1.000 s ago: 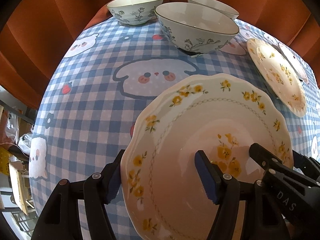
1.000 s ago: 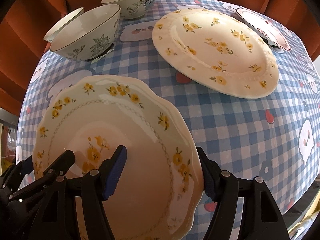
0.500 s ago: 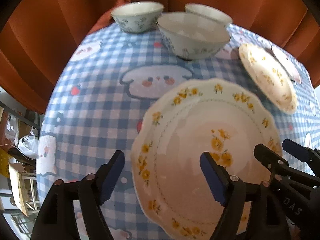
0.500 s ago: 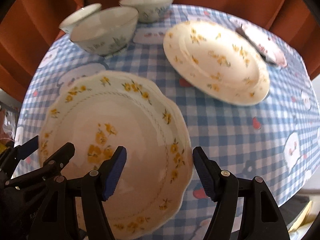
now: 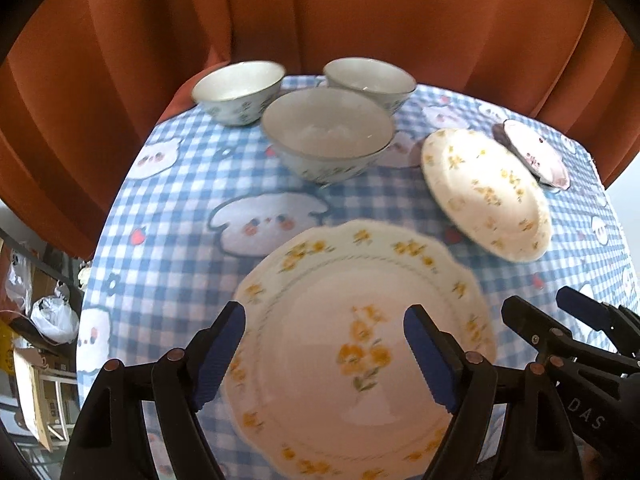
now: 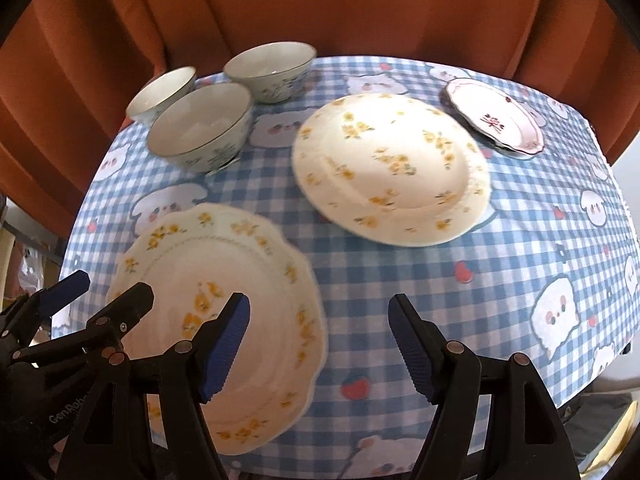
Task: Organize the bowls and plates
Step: 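Lower the scalloped plate with both grippers onto the yellow-floral deep plate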
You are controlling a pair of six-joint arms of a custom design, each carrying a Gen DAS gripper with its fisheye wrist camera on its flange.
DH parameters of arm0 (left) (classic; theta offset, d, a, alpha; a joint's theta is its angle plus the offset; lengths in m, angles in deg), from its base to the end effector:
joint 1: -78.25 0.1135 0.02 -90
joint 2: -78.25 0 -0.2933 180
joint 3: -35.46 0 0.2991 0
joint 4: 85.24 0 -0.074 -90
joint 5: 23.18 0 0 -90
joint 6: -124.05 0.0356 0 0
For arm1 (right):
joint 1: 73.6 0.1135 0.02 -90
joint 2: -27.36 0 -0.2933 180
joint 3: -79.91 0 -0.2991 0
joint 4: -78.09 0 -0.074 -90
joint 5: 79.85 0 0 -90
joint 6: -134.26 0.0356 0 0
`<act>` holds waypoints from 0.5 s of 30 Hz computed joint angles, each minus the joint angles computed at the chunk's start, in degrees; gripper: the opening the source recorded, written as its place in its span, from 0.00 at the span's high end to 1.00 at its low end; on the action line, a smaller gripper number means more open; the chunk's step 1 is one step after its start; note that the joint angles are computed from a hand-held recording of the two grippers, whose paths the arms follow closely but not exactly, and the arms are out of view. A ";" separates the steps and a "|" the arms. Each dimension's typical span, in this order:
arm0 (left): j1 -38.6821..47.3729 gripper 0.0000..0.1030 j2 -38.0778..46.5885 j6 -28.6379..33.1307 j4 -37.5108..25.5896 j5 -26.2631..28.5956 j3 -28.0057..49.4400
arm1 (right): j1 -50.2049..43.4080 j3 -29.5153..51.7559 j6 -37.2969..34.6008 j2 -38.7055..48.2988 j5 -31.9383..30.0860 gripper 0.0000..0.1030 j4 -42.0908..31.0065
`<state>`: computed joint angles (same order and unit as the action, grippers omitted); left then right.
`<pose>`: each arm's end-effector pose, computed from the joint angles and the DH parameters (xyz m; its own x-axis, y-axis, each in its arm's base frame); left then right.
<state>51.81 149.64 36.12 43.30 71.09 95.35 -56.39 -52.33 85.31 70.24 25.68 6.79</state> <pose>0.2399 -0.1223 0.2343 -0.7799 0.4280 -0.4567 0.5028 0.8629 -0.0499 0.1427 0.0342 0.2393 -0.7802 0.4207 -0.4628 0.4371 0.8961 0.0777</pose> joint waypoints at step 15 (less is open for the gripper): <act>-16.11 0.19 11.73 -15.94 1.92 -8.07 10.27 | -41.86 1.99 -38.88 1.97 -20.21 0.27 6.07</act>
<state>35.70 161.38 20.18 45.22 63.02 105.62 -98.25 -50.35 46.42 72.20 5.47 12.86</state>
